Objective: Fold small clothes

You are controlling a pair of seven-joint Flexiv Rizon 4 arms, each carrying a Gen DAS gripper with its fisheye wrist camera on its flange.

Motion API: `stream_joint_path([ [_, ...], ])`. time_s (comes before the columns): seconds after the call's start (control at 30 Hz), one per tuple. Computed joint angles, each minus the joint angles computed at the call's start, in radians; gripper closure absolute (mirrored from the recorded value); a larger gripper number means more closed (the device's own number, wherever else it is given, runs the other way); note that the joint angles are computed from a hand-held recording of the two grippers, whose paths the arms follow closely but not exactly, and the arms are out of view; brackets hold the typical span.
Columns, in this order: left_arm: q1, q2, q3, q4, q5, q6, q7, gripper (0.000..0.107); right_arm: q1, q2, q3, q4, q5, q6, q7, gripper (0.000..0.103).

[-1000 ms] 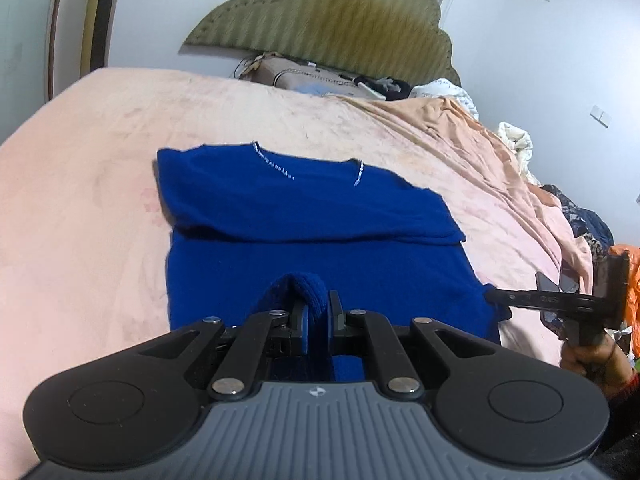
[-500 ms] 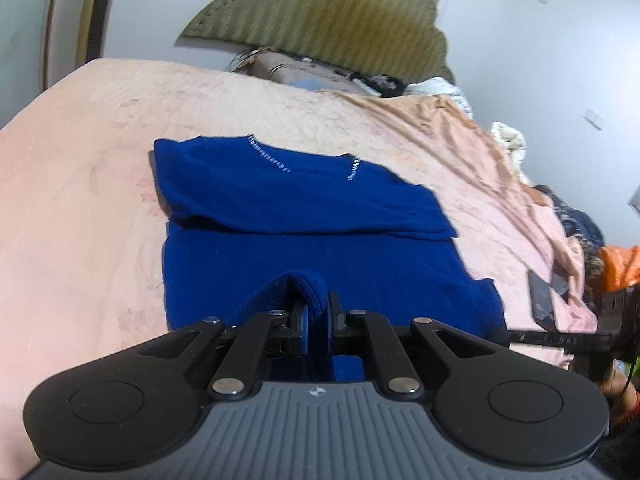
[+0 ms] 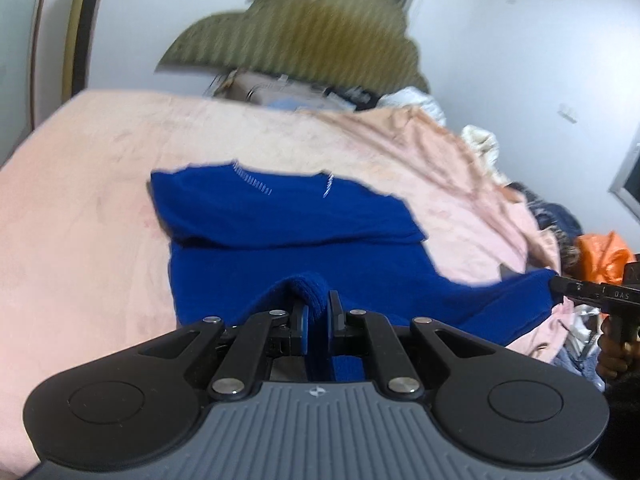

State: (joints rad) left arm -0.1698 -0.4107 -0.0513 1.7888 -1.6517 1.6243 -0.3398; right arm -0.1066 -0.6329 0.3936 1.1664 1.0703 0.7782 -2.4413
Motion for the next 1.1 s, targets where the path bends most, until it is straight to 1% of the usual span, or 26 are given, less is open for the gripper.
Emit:
stream_joint_path([
  [0.07, 0.025, -0.032, 0.008, -0.001, 0.188, -0.01, -0.163, 0.099, 0.063, -0.022, -0.033, -0.023, -0.055, 0.048, 0.068, 0.093],
  [0.1, 0.02, -0.051, 0.035, -0.006, 0.29, -0.011, -0.251, 0.099, 0.088, -0.034, -0.04, -0.036, -0.078, 0.077, 0.091, 0.093],
  [0.13, -0.003, -0.076, 0.089, -0.022, 0.399, -0.016, -0.351, 0.099, 0.107, -0.05, -0.042, -0.055, -0.098, 0.099, 0.112, 0.093],
  [0.2, -0.024, -0.112, 0.137, -0.059, 0.501, -0.017, -0.443, 0.099, 0.147, -0.078, -0.04, -0.083, -0.136, 0.164, 0.142, 0.093],
  [0.23, -0.037, -0.127, 0.165, -0.077, 0.544, -0.019, -0.483, 0.099, 0.179, -0.091, -0.052, -0.093, -0.171, 0.211, 0.165, 0.093],
  [0.3, -0.114, -0.18, 0.299, -0.128, 0.661, -0.042, -0.615, 0.099, 0.263, -0.112, -0.097, -0.102, -0.258, 0.333, 0.219, 0.093],
  [0.33, -0.148, -0.211, 0.362, -0.159, 0.714, -0.054, -0.682, 0.099, 0.29, -0.125, -0.108, -0.109, -0.288, 0.376, 0.239, 0.093],
  [0.37, -0.162, -0.23, 0.393, -0.182, 0.732, -0.065, -0.716, 0.099, 0.31, -0.143, -0.116, -0.124, -0.314, 0.409, 0.261, 0.093],
  [0.4, -0.161, -0.243, 0.404, -0.201, 0.744, -0.078, -0.748, 0.099, 0.33, -0.165, -0.126, -0.146, -0.338, 0.436, 0.29, 0.093],
  [0.5, -0.137, -0.266, 0.399, -0.248, 0.768, -0.095, -0.813, 0.099, 0.38, -0.227, -0.166, -0.21, -0.408, 0.503, 0.391, 0.093],
  [0.57, -0.131, -0.287, 0.418, -0.281, 0.795, -0.107, -0.863, 0.099, 0.393, -0.268, -0.177, -0.262, -0.438, 0.516, 0.464, 0.093],
  [0.67, -0.118, -0.326, 0.457, -0.342, 0.834, -0.157, -0.954, 0.099, 0.41, -0.328, -0.197, -0.34, -0.483, 0.54, 0.567, 0.093],
  [0.77, -0.094, -0.364, 0.48, -0.404, 0.864, -0.206, -1.044, 0.099, 0.417, -0.389, -0.211, -0.424, -0.528, 0.546, 0.658, 0.093],
  [1.0, -0.028, -0.441, 0.492, -0.547, 0.948, -0.305, -1.192, 0.099, 0.45, -0.529, -0.265, -0.624, -0.663, 0.529, 0.869, 0.093],
  [1.1, 0.001, -0.482, 0.498, -0.627, 0.992, -0.347, -1.243, 0.099, 0.467, -0.619, -0.31, -0.764, -0.742, 0.499, 0.974, 0.093],
])
